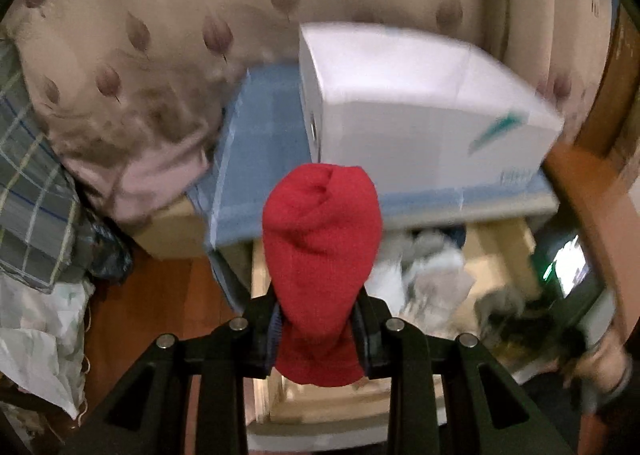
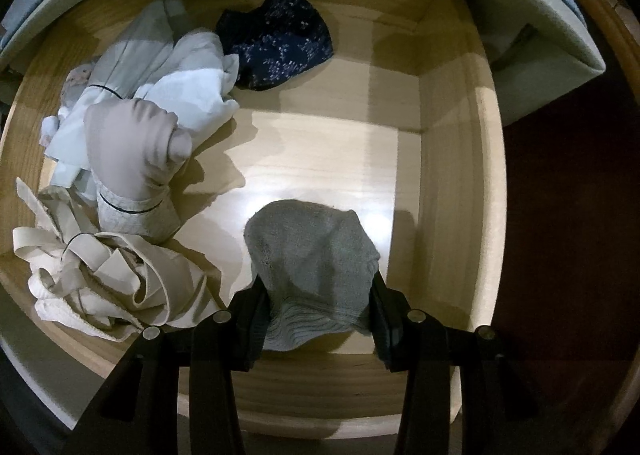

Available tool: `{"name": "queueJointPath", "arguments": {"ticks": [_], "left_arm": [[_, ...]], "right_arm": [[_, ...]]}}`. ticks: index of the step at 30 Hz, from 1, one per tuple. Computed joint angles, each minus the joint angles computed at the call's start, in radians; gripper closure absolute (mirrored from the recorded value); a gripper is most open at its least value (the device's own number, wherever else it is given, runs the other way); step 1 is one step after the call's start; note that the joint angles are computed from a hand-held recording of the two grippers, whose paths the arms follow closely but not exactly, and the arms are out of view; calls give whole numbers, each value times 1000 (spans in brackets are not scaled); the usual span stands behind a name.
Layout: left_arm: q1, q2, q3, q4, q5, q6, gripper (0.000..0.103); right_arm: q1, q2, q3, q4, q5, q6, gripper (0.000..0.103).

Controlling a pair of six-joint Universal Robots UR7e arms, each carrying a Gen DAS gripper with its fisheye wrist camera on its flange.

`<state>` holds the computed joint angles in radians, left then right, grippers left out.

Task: Take underwear out of drawer
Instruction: 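Lift the red cloth into the white box and open the left gripper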

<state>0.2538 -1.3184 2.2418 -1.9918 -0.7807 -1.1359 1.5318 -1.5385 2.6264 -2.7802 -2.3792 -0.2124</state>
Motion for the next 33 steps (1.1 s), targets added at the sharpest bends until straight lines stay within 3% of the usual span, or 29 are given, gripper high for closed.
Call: {"name": "queueJointPath", "arguments": {"ticks": [5,12,20,33], "left_arm": [[-32,-16,-72,-26,114,31,73],[5,88,-203,-193,235,231,73],[120,246,-333,-286,235,426,73],[235,390,-485,-37,131,375,72]], "right_arm": [[29,2,-4,26,-6,35,63],[29,-19,-10,54,1,40,63],[9,-88,-15,108,11,19,63],[-30,-70,-28,89,25,-27,63]]}}
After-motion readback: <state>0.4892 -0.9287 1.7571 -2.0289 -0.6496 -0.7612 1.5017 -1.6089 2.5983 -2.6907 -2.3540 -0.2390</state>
